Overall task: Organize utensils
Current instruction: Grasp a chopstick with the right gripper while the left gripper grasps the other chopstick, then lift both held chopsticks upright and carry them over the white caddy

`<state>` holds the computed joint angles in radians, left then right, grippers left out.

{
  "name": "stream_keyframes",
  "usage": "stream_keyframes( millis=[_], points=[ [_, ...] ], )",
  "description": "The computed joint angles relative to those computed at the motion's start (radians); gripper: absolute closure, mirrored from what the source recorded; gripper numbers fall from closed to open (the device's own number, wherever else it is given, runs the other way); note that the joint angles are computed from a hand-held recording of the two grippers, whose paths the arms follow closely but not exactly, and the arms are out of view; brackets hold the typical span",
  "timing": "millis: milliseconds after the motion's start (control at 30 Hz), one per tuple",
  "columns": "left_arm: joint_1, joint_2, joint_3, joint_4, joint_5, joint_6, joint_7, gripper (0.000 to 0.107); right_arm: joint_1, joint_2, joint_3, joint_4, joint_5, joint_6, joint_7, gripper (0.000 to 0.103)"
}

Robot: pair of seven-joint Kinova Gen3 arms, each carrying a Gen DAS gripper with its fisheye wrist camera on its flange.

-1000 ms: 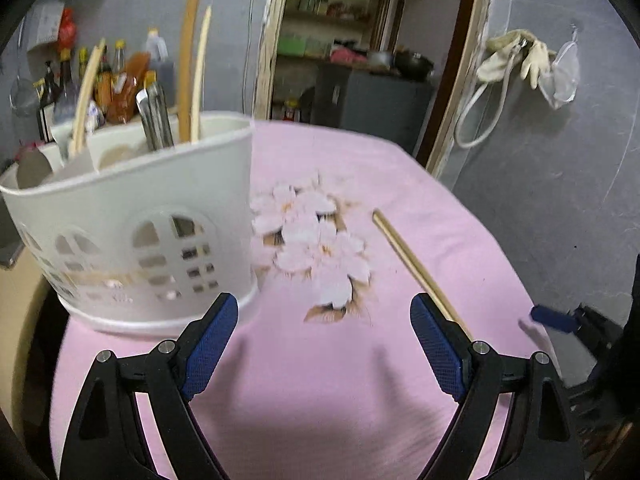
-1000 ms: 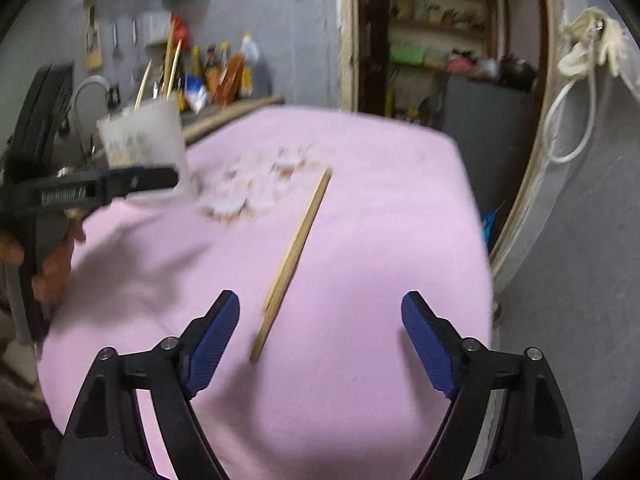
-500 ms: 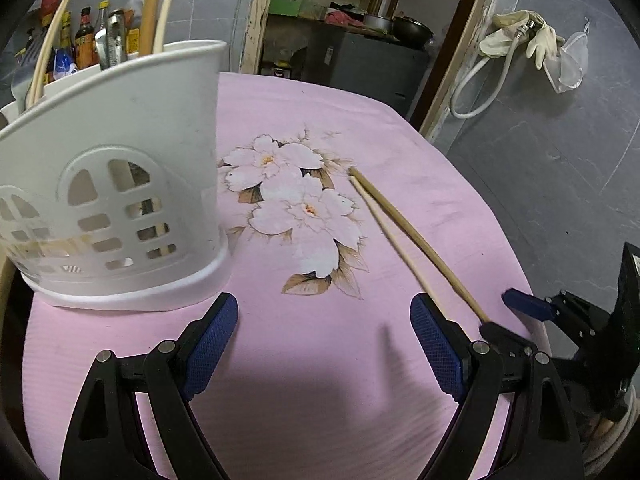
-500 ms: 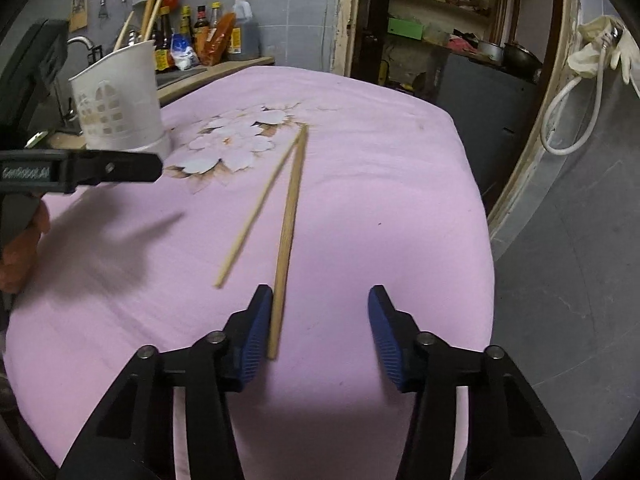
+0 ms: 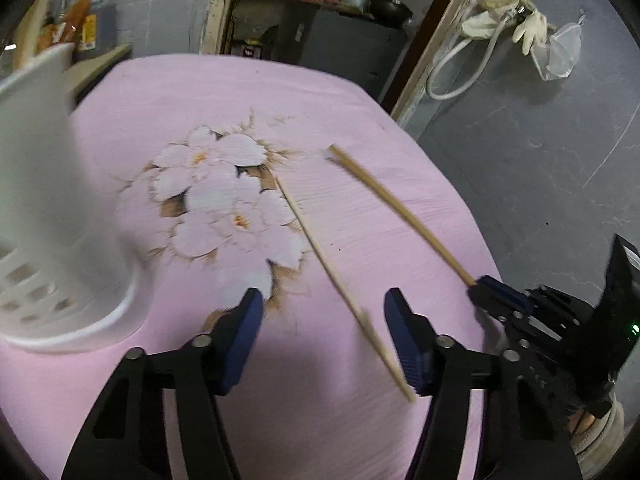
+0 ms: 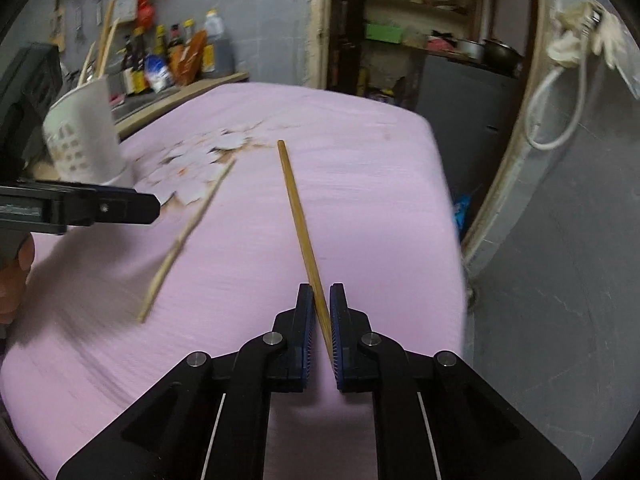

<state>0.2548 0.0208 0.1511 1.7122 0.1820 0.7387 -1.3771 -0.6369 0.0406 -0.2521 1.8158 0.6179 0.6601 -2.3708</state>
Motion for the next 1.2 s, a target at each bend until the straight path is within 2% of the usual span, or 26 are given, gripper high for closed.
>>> stream_keyframes(
  millis=[67,133,267,367,433,533,600,700,767,833,933,1033,1100,1200],
  points=[
    [0.000,0.039,0.001,-0.042,0.002,0.030,0.007,0.061,0.000,-0.013,0.001,0.014,0.017,0.006,-0.027,0.097],
    [0.001,0.070,-0.001,-0.076,-0.008,0.053,0.021,0.072,0.003,-0.025,-0.006,0.025,0.024,0.014,-0.034,0.097],
    [0.009,0.112,-0.010,-0.126,-0.052,0.071,0.074,0.080,0.012,-0.045,-0.021,0.036,0.010,0.032,-0.024,0.097],
    [0.015,0.131,-0.015,-0.149,-0.080,0.077,0.103,0.086,0.028,-0.038,-0.019,0.018,-0.041,0.030,0.041,0.096],
    [0.040,0.141,-0.020,-0.165,-0.144,0.088,0.150,0.098,0.038,-0.025,-0.011,-0.002,-0.076,0.025,0.090,0.096],
    [0.045,0.141,-0.019,-0.164,-0.167,0.088,0.160,0.100,0.045,-0.006,0.024,-0.030,-0.162,0.003,0.191,0.095],
    [0.029,0.134,-0.018,-0.155,-0.143,0.086,0.139,0.101,0.116,0.017,-0.016,-0.062,-0.230,-0.002,0.273,0.094],
    [0.012,0.132,-0.018,-0.155,-0.119,0.095,0.114,0.102,0.251,0.078,-0.126,-0.149,-0.315,0.039,0.395,0.094],
    [0.010,0.129,-0.017,-0.155,-0.114,0.100,0.106,0.102,0.287,0.125,-0.144,-0.222,-0.375,0.082,0.476,0.093],
    [0.018,0.123,-0.013,-0.150,-0.119,0.101,0.109,0.102,0.257,0.177,-0.092,-0.307,-0.442,0.132,0.553,0.093],
    [0.009,0.130,-0.012,-0.159,-0.102,0.105,0.083,0.102,0.159,0.234,0.044,-0.409,-0.538,0.202,0.654,0.092],
    [0.009,0.142,-0.012,-0.168,-0.089,0.104,0.084,0.102,0.155,0.284,0.079,-0.487,-0.608,0.253,0.693,0.092],
    [0.022,0.139,-0.014,-0.166,-0.113,0.101,0.099,0.102,0.144,0.295,0.091,-0.496,-0.609,0.253,0.689,0.093],
    [0.032,0.119,-0.011,-0.138,-0.127,0.076,0.109,0.104,0.080,0.299,0.118,-0.508,-0.532,0.269,0.640,0.097]
  ],
)
